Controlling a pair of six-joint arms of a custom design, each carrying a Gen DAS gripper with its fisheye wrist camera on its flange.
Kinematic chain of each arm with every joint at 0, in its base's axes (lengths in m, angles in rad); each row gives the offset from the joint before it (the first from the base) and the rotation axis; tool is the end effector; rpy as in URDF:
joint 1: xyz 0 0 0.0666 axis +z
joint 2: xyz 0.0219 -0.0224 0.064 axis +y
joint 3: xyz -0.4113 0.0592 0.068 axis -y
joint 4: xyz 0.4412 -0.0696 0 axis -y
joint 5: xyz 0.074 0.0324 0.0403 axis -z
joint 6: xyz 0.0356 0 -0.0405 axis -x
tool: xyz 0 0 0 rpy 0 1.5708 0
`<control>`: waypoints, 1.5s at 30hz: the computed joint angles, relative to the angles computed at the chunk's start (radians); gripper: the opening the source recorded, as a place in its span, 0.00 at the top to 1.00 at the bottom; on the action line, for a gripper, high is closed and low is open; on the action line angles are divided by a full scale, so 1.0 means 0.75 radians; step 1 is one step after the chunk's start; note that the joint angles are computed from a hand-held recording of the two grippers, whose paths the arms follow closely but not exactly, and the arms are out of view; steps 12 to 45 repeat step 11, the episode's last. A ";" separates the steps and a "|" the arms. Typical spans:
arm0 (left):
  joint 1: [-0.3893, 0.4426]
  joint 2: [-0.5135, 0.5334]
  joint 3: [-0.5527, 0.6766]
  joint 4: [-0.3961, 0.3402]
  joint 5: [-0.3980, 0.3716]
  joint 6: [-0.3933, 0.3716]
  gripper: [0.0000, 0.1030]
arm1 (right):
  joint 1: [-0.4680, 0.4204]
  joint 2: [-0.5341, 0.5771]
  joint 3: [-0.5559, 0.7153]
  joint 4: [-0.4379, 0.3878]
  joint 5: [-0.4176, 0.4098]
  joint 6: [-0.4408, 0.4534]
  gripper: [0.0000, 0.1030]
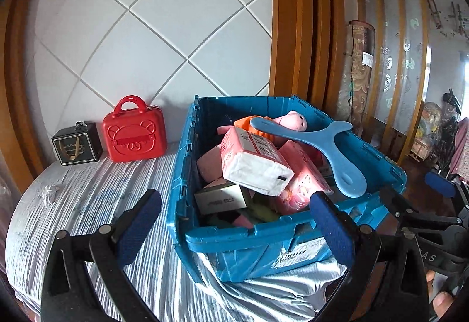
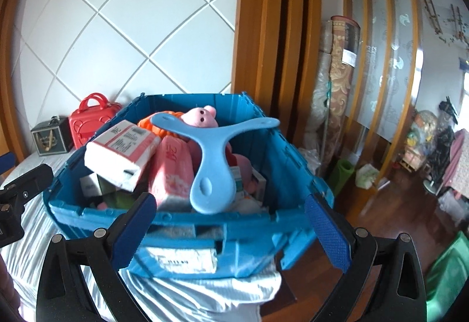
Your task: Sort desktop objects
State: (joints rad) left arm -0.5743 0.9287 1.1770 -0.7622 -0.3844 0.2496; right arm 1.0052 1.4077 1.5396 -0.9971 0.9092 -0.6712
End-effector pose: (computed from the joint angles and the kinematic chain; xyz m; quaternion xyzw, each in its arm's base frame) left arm 0.3016 -0.1797 0.5564 0.0420 0.8521 -0.0470 0.5196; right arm 0.3036 0.4251 0.5324 0.0095 0.8566 -0.0448 0.5140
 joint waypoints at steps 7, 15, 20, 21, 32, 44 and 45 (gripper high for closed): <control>-0.030 -0.053 -0.022 -0.050 0.011 0.026 0.00 | 0.081 -0.015 -0.010 -0.109 0.064 -0.116 0.00; -0.056 -0.066 -0.027 -0.057 -0.002 0.025 0.00 | 0.104 -0.025 -0.019 -0.146 0.078 -0.161 0.00; -0.056 -0.066 -0.027 -0.057 -0.002 0.025 0.00 | 0.104 -0.025 -0.019 -0.146 0.078 -0.161 0.00; -0.056 -0.066 -0.027 -0.057 -0.002 0.025 0.00 | 0.104 -0.025 -0.019 -0.146 0.078 -0.161 0.00; -0.056 -0.066 -0.027 -0.057 -0.002 0.025 0.00 | 0.104 -0.025 -0.019 -0.146 0.078 -0.161 0.00; -0.056 -0.066 -0.027 -0.057 -0.002 0.025 0.00 | 0.104 -0.025 -0.019 -0.146 0.078 -0.161 0.00; -0.056 -0.066 -0.027 -0.057 -0.002 0.025 0.00 | 0.104 -0.025 -0.019 -0.146 0.078 -0.161 0.00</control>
